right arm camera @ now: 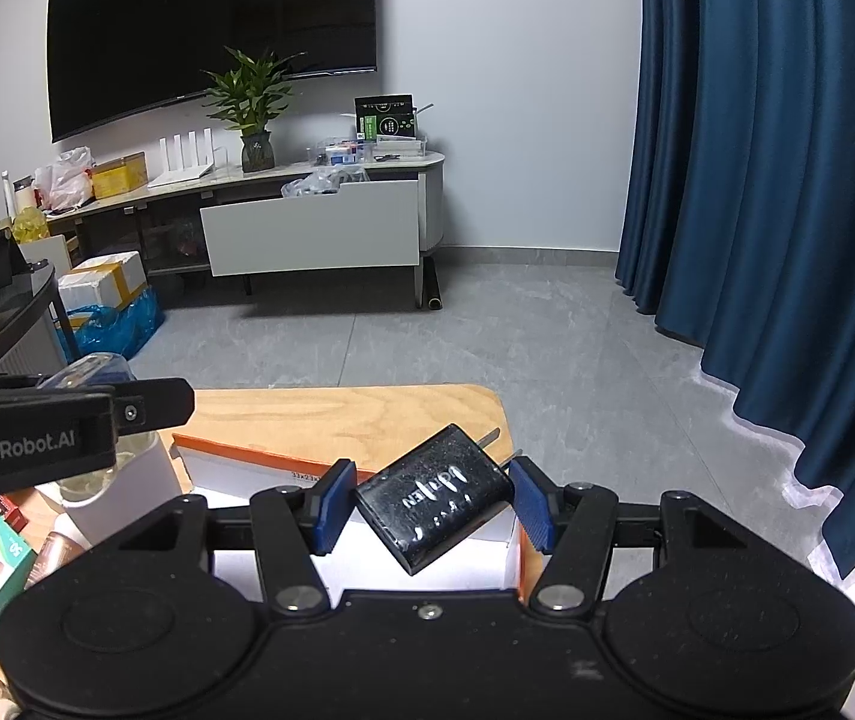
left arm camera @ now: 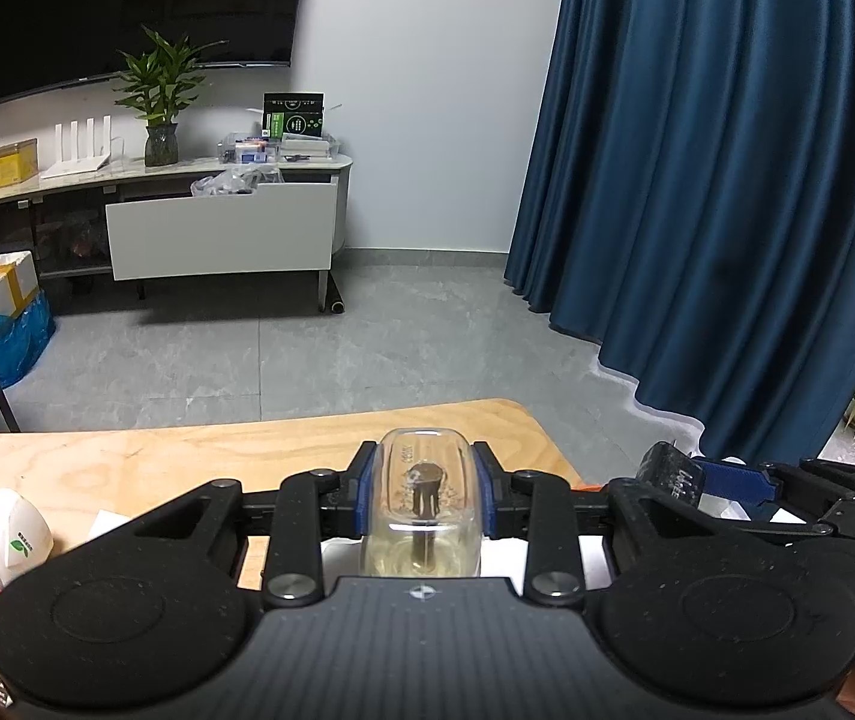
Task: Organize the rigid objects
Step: 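Lift both held items and carry them over the orange-rimmed white box, then open both tools to drop the charger and heater into the box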
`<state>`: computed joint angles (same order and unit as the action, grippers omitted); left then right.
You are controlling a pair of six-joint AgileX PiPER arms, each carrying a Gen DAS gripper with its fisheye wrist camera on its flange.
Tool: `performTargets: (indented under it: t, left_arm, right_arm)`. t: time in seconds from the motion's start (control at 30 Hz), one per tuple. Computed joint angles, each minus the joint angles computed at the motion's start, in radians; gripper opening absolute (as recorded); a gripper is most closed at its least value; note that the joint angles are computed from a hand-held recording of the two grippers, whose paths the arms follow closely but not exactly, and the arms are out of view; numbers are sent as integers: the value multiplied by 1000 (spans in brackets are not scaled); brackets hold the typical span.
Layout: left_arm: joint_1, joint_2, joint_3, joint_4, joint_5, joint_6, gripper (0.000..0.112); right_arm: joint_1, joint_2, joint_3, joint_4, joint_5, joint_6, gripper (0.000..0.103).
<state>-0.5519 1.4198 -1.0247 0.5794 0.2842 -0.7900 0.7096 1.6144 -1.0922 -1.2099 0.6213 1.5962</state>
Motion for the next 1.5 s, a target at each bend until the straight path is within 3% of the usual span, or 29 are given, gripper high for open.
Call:
performTargets:
  t: [0.77,1.07,1.23,1.3,1.4,1.5]
  left_arm:
    - [26,48,-25,-105,7,107,33]
    - [54,68,-34,-285,-24,297,33]
    - [65,54,-27,-394,-34,410,51]
    - [75,38,-19,-436,-29,440,69]
    - [79,5,-14,-402,0,405,87]
    - [58,-37,-9,-254,57,278,101]
  right_arm:
    - [-18,37,-4,46,-34,-16,69]
    - [-17,34,-1,46,-27,-4,69]
    - [-3,29,5,8,-8,39,69]
    - [-1,22,12,-2,-5,51,70]
    - [9,4,27,-39,12,87,73]
    - [27,-27,52,-89,33,145,77]
